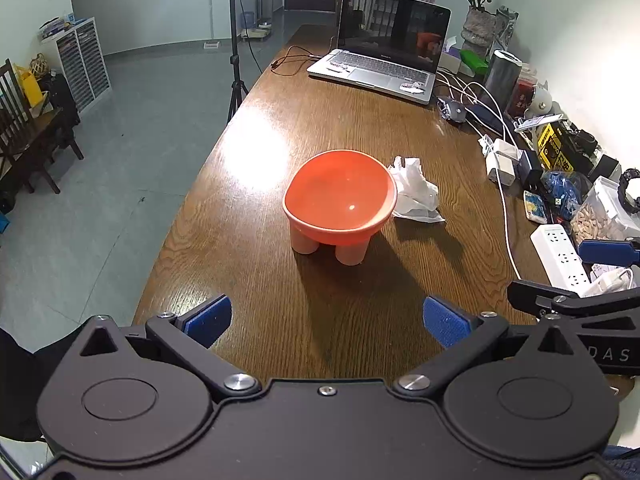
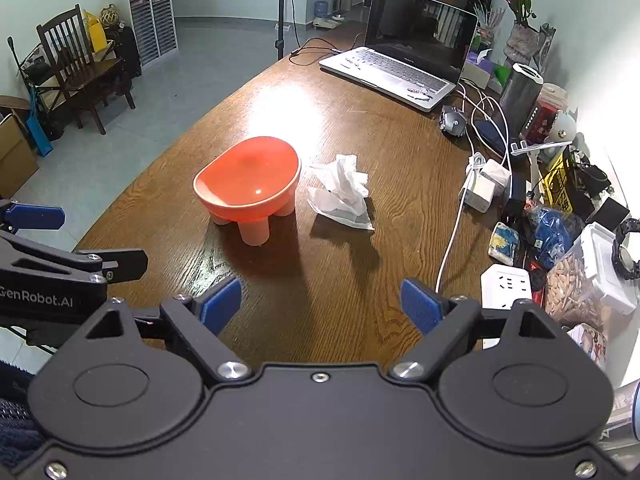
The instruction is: Clean bowl
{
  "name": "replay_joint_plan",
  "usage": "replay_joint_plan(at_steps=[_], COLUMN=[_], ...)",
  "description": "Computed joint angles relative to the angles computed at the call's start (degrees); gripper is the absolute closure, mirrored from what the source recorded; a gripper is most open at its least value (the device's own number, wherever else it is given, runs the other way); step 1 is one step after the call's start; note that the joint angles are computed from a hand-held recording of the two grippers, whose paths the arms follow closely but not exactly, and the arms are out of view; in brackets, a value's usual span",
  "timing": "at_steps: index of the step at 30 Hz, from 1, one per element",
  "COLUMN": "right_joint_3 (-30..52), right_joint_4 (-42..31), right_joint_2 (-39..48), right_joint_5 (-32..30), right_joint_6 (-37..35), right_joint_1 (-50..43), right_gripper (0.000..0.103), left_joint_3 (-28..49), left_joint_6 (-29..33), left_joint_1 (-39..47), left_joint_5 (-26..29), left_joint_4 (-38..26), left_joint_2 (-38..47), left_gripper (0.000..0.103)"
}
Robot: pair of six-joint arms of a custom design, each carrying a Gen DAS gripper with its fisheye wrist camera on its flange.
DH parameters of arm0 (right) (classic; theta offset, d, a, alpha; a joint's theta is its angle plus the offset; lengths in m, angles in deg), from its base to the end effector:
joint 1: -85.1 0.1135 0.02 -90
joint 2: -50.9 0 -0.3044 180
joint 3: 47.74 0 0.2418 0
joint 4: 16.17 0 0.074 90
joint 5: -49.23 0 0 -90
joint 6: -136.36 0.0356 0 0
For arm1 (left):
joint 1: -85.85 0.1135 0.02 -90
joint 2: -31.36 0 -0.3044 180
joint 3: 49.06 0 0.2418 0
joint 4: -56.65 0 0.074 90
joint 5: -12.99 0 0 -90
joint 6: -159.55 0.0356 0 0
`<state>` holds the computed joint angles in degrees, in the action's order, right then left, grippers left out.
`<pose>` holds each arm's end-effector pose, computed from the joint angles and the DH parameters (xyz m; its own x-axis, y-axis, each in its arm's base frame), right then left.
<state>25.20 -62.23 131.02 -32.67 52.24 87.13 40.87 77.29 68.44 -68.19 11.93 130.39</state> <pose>0.2731 0.0047 0.2956 -0.7914 0.0734 -0.6069 0.1310 0.9901 -0.0510 0.3524 -0.1162 0.2878 -0.7117 0.3627 -0.6016 0.4823 0.8750 -0.0431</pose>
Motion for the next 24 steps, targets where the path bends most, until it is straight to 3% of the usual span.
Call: replay_joint_plan(at_steps=[24], right_joint_3=[0.3], right_joint_4=[0.3], right_joint_2=[-0.1], right_joint_5=[0.1], right_joint_6=[-1.0], right_joint_1=[0.3], right_gripper=[0.014], left_joint_3=[-0.3], left_joint_6=[-0.7], left_joint_1=[-0.2], left_joint_5=[-1.3], left_joint_4=[0.7], left_joint_2=[-0.2], left_gripper=[0.0])
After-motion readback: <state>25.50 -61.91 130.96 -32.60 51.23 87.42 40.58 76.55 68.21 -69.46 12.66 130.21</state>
